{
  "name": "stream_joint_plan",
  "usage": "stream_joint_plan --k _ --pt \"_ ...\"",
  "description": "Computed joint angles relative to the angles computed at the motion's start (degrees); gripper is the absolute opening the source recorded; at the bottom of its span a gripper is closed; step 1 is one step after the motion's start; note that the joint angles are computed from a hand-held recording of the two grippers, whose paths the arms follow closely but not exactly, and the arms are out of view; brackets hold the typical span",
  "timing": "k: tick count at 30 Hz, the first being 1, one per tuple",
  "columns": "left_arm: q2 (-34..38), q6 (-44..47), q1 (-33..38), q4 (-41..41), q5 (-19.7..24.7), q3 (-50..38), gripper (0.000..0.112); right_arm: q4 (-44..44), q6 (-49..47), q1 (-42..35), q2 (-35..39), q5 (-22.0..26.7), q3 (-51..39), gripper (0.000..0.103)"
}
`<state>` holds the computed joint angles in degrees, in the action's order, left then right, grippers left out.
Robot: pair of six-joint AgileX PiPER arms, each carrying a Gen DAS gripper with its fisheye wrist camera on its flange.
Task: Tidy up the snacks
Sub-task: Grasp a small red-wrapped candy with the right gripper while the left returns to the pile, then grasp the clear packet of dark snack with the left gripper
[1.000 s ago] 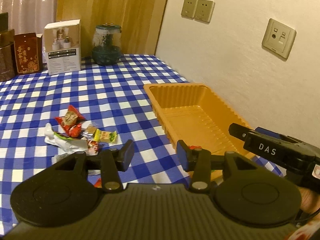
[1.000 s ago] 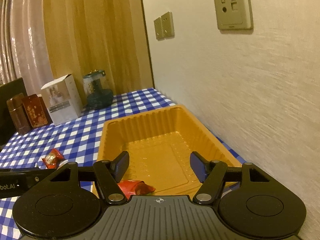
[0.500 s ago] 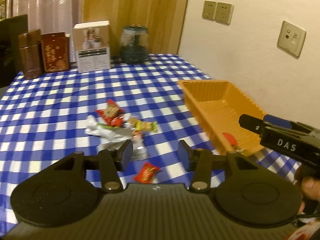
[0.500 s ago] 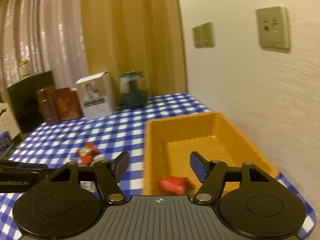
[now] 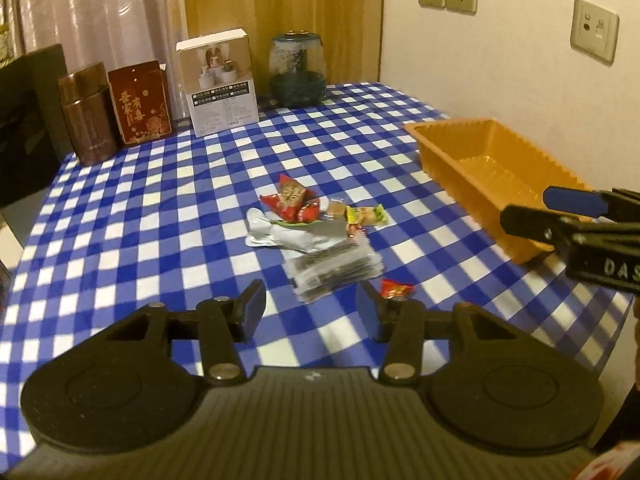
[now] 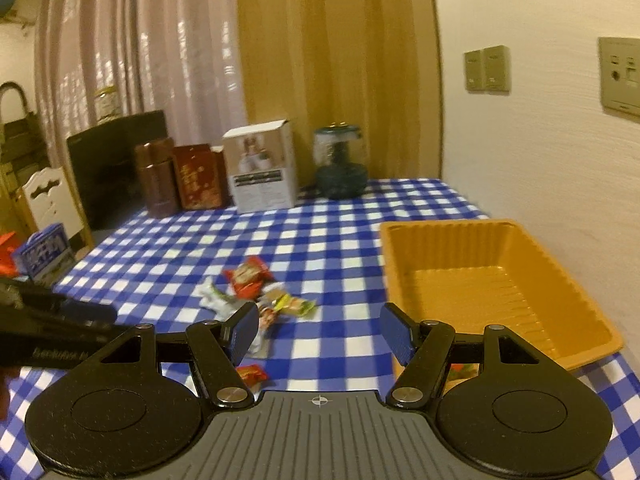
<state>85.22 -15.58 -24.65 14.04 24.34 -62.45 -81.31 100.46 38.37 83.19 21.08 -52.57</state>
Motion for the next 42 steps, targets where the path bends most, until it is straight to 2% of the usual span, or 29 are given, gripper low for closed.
stream_joint_plan --k 8,14,15,16,17,22,28,34,36,38,42 --pt "4.98 23.68 6.21 -16.9 -1.73 -3.44 0.048 5.38 -4.95 3.26 4.64 0.41 -3.06 0.067" --pt "9.04 33.74 8.83 -26.23 -1.09 -5.57 0.049 15.38 -11.83 3.24 9.59 -0.2 -6.73 0.066" --pt "9.75 35.32 9.3 -28.33 -0.46 -6.1 0.049 17.94 -13.86 3.03 10.43 -0.72 -7.49 0.065" --pt "10.52 36.87 9.71 -30.19 0.35 -6.77 0.049 20.61 -16.22 2.85 11.48 -1.06 -8.51 0.059" --pt "11.03 37.64 9.89 -30.95 0.83 -7.29 0.049 22.93 -18.31 2.85 12.47 -1.11 -9.44 0.055" --pt "11.85 38.4 10.75 -32.56 -0.58 -8.46 0.052 26.85 -20.31 3.23 16.62 -1.27 -13.16 0.053" --pt "13.17 37.49 13.31 -34.3 1.16 -10.23 0.055 34.32 -24.81 2.83 22.05 -0.69 -18.49 0.053" --pt "14.05 37.55 14.19 -35.52 2.59 -11.17 0.057 33.36 -23.68 2.77 26.07 1.89 -23.35 0.052" --pt "14.47 38.06 13.95 -36.0 2.89 -11.36 0.057 31.34 -23.34 3.67 27.57 4.33 -25.28 0.047" --pt "14.89 38.08 13.74 -35.82 3.29 -11.68 0.057 30.03 -23.61 4.42 28.22 6.39 -26.08 0.038" --pt "15.56 39.02 13.74 -36.72 3.94 -12.2 0.057 28.9 -24.08 4.85 28.05 7.82 -25.51 0.026"
